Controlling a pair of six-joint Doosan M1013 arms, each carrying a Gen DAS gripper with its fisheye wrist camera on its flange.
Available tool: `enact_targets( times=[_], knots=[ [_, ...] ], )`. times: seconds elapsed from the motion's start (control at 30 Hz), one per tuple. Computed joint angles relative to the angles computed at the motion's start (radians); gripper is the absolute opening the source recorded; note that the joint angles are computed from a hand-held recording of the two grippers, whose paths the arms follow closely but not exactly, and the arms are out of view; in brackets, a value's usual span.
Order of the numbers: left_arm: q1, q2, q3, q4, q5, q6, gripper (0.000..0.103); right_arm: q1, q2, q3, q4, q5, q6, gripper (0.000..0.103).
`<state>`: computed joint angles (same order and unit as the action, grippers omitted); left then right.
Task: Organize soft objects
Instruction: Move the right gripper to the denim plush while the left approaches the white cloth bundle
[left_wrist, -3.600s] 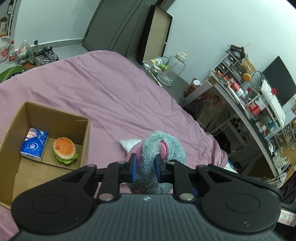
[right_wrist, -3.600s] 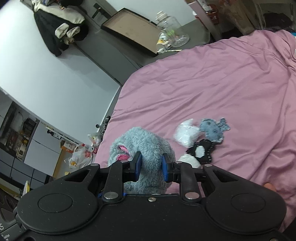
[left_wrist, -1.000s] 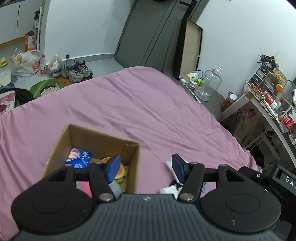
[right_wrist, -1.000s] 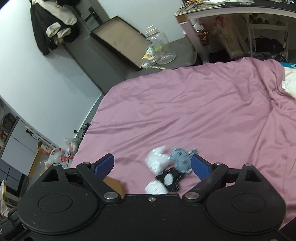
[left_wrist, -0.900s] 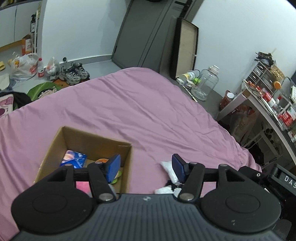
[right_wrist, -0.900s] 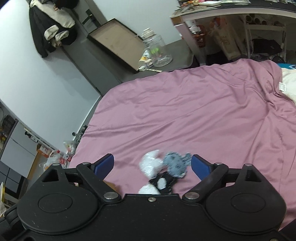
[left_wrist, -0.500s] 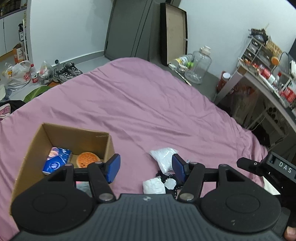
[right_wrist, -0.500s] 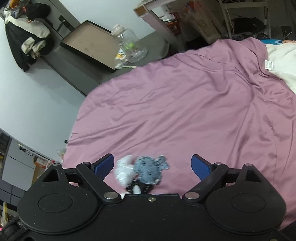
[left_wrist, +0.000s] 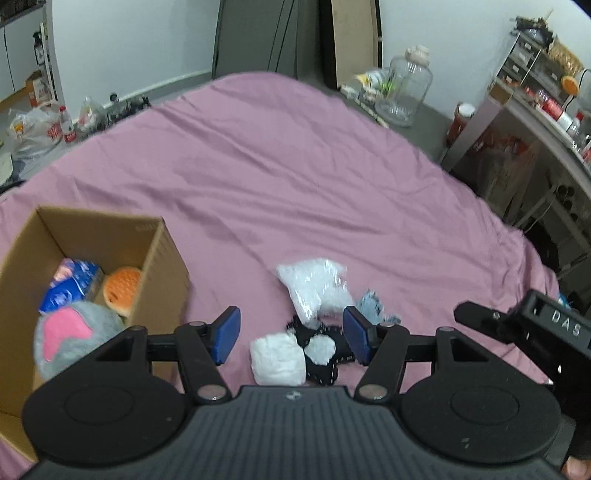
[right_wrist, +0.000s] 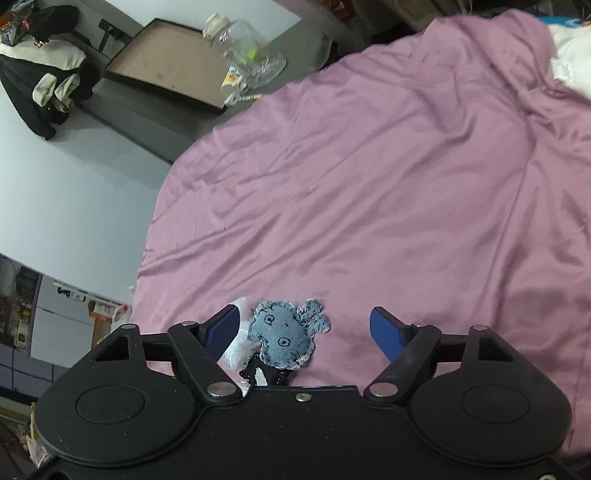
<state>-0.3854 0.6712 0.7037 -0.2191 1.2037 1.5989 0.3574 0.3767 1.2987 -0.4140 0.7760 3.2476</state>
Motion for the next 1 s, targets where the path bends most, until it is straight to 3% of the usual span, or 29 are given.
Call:
enact_targets(
  times=[0.3,0.7,0.83,1.0],
  knots=[
    [-0.018,0.020,0.020,0.047,0.038,-0.035,0.057,-0.029,0.007,0.021,0.151,-0.087,-0.109,0.070],
    [-0.026,0.027,0.049,0.115,0.027,-0.061,0.055,-0.034,0.029,-0.004,0.170,-0.073,-0.187,0.070],
    [-0.021,0.031,0.050,0.100,0.029,-0.058,0.045,-0.037,0.042,-0.016,0.194,-0.064,-0.226,0.070],
    [-0.013,0.030,0.050,0.059,0.022,-0.032,0.044,-0.039,0.060,-0.036,0.239,-0.053,-0.298,0.070]
  ],
)
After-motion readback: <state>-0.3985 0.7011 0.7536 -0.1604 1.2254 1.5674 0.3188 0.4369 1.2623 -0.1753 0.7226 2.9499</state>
